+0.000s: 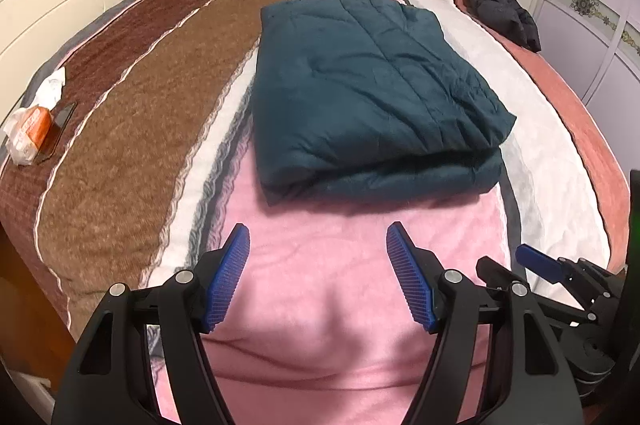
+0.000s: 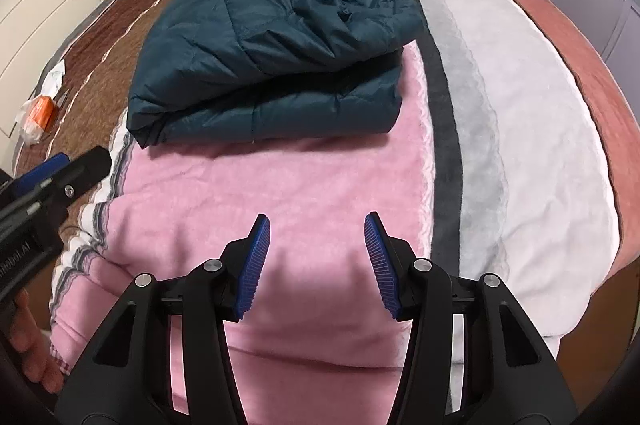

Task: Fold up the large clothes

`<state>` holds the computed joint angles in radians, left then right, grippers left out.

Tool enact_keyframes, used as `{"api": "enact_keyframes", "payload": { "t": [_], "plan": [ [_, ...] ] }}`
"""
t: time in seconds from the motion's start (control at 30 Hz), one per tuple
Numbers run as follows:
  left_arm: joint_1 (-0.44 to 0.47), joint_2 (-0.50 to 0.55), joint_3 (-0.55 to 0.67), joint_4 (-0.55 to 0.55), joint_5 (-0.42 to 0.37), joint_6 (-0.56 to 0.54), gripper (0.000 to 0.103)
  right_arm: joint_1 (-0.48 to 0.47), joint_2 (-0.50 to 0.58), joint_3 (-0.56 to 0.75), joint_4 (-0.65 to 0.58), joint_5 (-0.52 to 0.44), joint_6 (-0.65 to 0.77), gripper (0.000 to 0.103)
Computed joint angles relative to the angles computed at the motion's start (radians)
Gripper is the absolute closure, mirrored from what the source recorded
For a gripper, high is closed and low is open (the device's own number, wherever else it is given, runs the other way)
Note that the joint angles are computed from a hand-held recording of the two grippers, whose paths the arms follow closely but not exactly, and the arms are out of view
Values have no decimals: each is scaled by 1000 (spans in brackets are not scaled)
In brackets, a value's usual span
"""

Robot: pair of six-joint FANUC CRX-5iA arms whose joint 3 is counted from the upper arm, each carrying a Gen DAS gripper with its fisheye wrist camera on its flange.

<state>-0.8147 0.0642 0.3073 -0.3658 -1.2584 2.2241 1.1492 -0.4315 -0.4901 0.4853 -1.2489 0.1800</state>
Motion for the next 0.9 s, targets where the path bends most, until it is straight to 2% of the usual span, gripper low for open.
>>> {"api": "enact_keyframes", "payload": {
  "t": [0.9],
  "plan": [
    [-30,3,0,-18,-29,25,36,16,-26,-17,-6,-16,-53,53]
  ]
}}
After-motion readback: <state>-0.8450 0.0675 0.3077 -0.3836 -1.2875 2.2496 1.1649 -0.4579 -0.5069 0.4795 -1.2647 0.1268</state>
